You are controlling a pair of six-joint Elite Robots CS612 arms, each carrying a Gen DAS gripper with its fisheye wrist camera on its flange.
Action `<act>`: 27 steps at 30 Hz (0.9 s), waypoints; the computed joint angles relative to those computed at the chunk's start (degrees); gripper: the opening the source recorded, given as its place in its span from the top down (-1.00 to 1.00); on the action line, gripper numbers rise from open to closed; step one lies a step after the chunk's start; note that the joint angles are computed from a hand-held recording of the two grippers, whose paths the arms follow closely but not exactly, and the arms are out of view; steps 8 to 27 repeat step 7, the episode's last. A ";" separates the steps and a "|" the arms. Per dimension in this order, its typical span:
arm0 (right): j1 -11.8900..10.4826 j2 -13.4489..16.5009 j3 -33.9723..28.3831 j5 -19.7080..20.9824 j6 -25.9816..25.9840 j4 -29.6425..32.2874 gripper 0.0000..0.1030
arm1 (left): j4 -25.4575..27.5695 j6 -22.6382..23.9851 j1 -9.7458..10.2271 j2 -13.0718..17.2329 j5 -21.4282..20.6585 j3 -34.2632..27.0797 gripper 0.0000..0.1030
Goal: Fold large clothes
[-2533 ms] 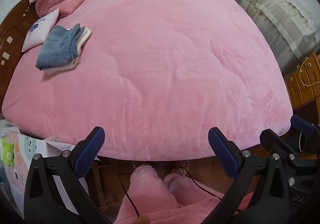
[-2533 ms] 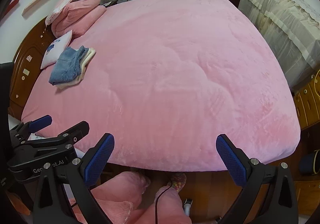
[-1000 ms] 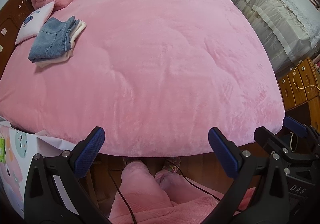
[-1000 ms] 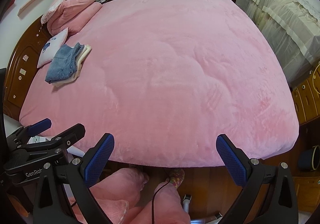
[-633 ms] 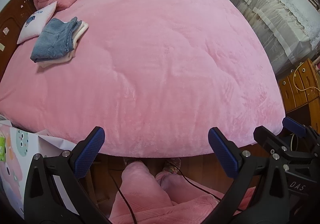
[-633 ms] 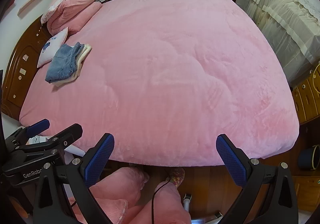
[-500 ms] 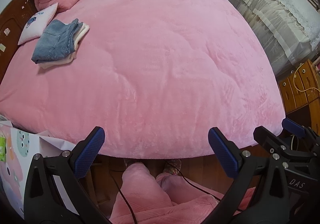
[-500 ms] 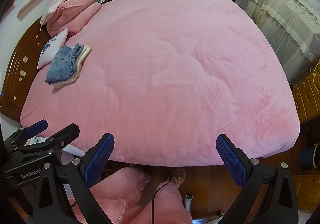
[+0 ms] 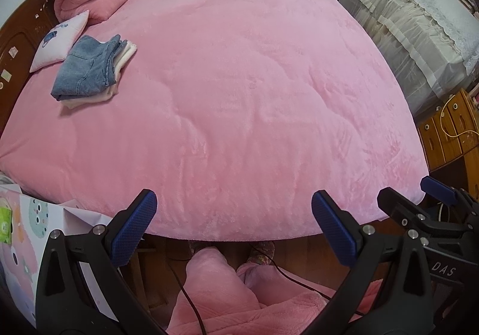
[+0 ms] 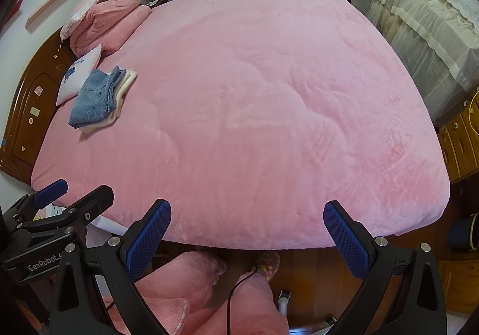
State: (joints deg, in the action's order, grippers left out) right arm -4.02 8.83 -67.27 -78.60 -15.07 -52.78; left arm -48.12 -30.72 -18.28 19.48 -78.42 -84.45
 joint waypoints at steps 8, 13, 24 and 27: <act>-0.04 0.29 -0.69 0.33 1.35 -0.06 -0.99 | -1.30 0.40 -0.71 -0.08 1.94 -0.53 -0.99; -0.04 0.29 -0.69 0.33 1.35 -0.06 -0.99 | -1.30 0.40 -0.71 -0.08 1.94 -0.53 -0.99; -0.04 0.29 -0.69 0.33 1.35 -0.06 -0.99 | -1.30 0.40 -0.71 -0.08 1.94 -0.53 -0.99; -0.04 0.29 -0.69 0.33 1.35 -0.06 -0.99 | -1.30 0.40 -0.71 -0.08 1.94 -0.53 -0.99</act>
